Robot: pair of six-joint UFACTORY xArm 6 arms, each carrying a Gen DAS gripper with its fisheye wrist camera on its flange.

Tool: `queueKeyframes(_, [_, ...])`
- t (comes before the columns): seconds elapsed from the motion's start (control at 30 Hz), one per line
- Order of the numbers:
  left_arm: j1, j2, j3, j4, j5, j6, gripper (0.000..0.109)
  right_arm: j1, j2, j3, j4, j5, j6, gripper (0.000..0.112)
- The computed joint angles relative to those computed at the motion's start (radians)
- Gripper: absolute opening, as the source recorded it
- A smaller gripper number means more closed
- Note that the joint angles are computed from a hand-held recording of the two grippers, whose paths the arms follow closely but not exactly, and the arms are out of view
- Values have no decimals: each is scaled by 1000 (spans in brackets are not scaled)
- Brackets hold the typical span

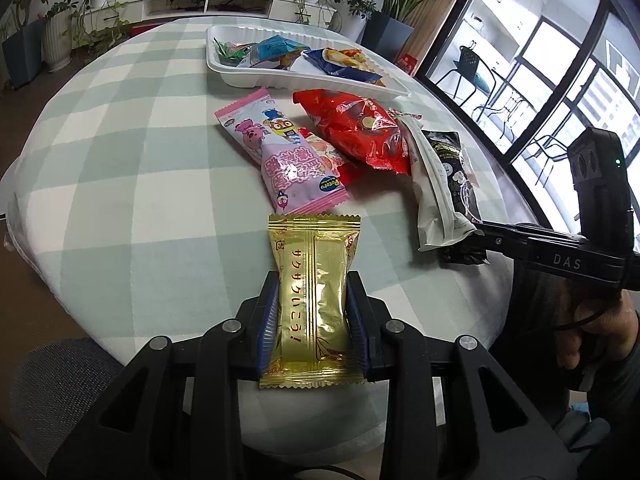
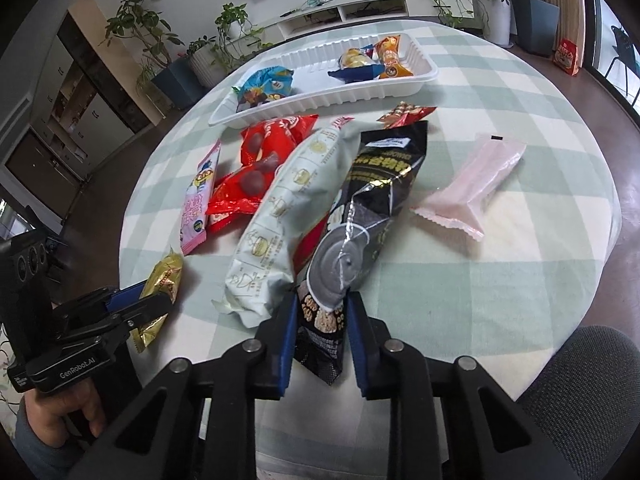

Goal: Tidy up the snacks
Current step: 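Close the right gripper on the black packet while the left gripper holds the gold packet, then lift the gold and black packets and carry both over the white tray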

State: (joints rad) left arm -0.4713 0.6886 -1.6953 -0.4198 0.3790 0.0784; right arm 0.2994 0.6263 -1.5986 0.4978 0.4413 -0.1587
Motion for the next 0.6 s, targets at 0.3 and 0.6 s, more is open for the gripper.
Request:
queueKeyframes(0.3, [0,-2,3,-20,-4,12,29,1,-56,77,86,-49,-48,22])
queueKeyframes(0.6, [-5,-20,20,-164,-12,122,29,17,-138,165,147,-122,-114,21])
